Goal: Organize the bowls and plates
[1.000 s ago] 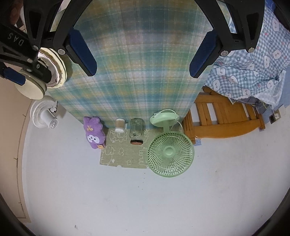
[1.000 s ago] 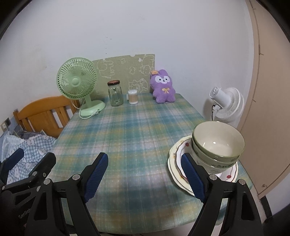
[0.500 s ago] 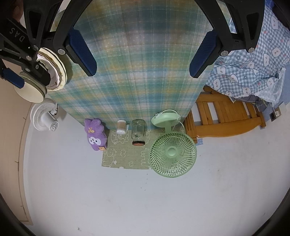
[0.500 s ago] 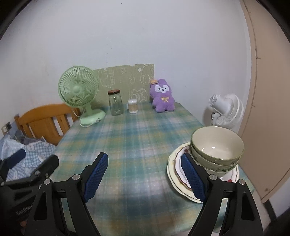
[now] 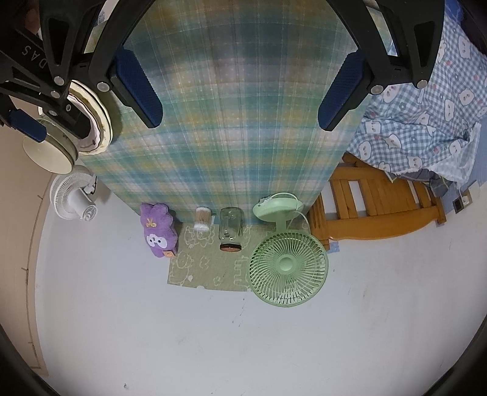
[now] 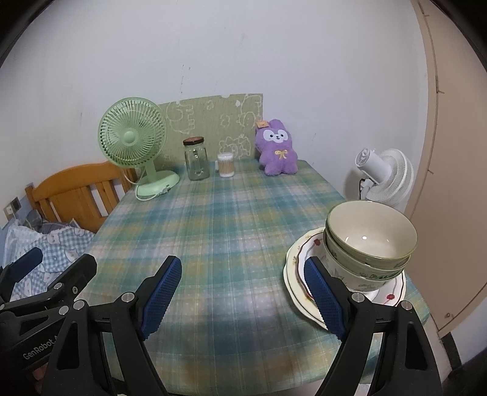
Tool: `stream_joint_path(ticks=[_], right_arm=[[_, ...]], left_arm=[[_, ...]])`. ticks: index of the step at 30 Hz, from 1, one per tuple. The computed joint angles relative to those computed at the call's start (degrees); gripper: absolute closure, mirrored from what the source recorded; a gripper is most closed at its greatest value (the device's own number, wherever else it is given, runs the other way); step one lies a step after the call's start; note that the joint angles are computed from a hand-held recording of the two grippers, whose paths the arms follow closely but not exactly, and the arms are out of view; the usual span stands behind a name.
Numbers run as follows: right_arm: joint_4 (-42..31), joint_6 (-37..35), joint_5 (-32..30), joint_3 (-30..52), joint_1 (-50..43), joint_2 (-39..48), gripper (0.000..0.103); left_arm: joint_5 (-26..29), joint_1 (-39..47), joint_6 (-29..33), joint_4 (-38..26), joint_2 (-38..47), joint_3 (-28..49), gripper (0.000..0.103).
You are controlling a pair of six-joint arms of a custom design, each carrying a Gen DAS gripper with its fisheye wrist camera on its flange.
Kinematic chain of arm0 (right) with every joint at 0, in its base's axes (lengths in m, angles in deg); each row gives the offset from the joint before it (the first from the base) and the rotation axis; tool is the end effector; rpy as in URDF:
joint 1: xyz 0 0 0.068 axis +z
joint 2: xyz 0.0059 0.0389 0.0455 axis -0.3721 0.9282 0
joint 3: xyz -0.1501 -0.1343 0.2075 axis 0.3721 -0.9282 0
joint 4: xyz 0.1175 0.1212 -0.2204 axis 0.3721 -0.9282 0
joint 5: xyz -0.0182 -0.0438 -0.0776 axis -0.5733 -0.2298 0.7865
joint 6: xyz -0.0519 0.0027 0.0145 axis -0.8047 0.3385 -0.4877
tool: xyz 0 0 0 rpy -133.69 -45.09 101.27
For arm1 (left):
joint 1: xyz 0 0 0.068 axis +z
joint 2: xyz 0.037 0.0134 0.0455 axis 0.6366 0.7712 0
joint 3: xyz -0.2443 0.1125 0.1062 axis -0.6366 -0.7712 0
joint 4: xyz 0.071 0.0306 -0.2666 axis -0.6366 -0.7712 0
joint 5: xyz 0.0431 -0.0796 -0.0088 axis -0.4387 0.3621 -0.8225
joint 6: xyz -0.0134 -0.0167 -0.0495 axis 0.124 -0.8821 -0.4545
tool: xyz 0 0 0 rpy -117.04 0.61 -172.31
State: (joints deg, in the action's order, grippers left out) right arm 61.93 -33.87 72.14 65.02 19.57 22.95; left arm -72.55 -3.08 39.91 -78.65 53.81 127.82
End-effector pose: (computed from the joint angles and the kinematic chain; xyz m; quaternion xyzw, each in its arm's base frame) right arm 0.2160 0.1638 0.2546 0.0257 0.8677 0.0199 0.4961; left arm 0.2331 -0.1865 0.2813 -0.0114 0.8703 -0.0051 0.4923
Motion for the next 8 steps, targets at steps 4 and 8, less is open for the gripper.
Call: stream_joint_path(ticks=[4, 8], right_arm=[[-0.59, 0.0, -0.18, 0.04, -0.24, -0.34, 0.018], [-1.88, 0.33, -0.07, 0.34, -0.44, -0.96, 0.018]], left_arm=[[0.13, -0.05, -0.07, -0.18, 0.07, 0.17, 0.0], [0.26, -0.41, 0.29, -0.18, 0.26, 0.64, 0.0]])
